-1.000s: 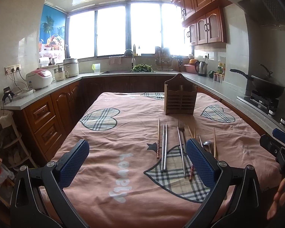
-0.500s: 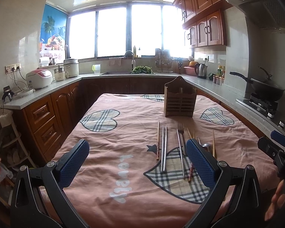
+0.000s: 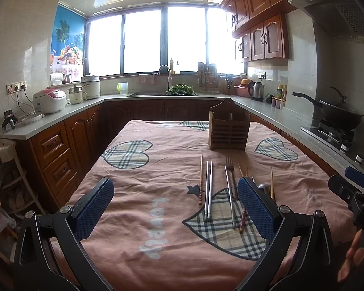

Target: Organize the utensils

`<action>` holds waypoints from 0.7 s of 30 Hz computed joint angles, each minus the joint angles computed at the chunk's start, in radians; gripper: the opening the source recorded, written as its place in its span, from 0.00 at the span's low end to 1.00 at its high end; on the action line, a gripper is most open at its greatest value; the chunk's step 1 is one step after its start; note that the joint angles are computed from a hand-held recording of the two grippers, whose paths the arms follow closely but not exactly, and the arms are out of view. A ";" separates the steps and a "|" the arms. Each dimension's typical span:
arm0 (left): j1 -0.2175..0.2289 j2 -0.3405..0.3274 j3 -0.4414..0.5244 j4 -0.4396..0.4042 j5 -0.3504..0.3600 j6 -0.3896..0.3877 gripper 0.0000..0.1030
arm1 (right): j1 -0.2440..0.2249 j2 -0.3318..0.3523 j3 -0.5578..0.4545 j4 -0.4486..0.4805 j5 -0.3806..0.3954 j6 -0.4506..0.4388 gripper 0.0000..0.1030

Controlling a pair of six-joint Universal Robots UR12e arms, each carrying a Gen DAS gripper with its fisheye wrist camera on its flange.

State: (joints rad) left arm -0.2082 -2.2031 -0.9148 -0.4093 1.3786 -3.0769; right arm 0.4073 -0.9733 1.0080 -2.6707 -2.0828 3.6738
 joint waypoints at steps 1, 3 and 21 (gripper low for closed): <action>0.000 0.000 -0.001 0.001 0.000 0.000 1.00 | 0.000 0.000 -0.001 0.001 -0.001 -0.001 1.00; 0.000 -0.001 0.001 -0.001 0.001 0.001 1.00 | 0.000 0.000 0.000 -0.002 -0.001 -0.003 1.00; 0.000 -0.014 0.020 -0.032 0.002 0.000 1.00 | -0.003 0.004 -0.006 0.004 0.012 -0.004 1.00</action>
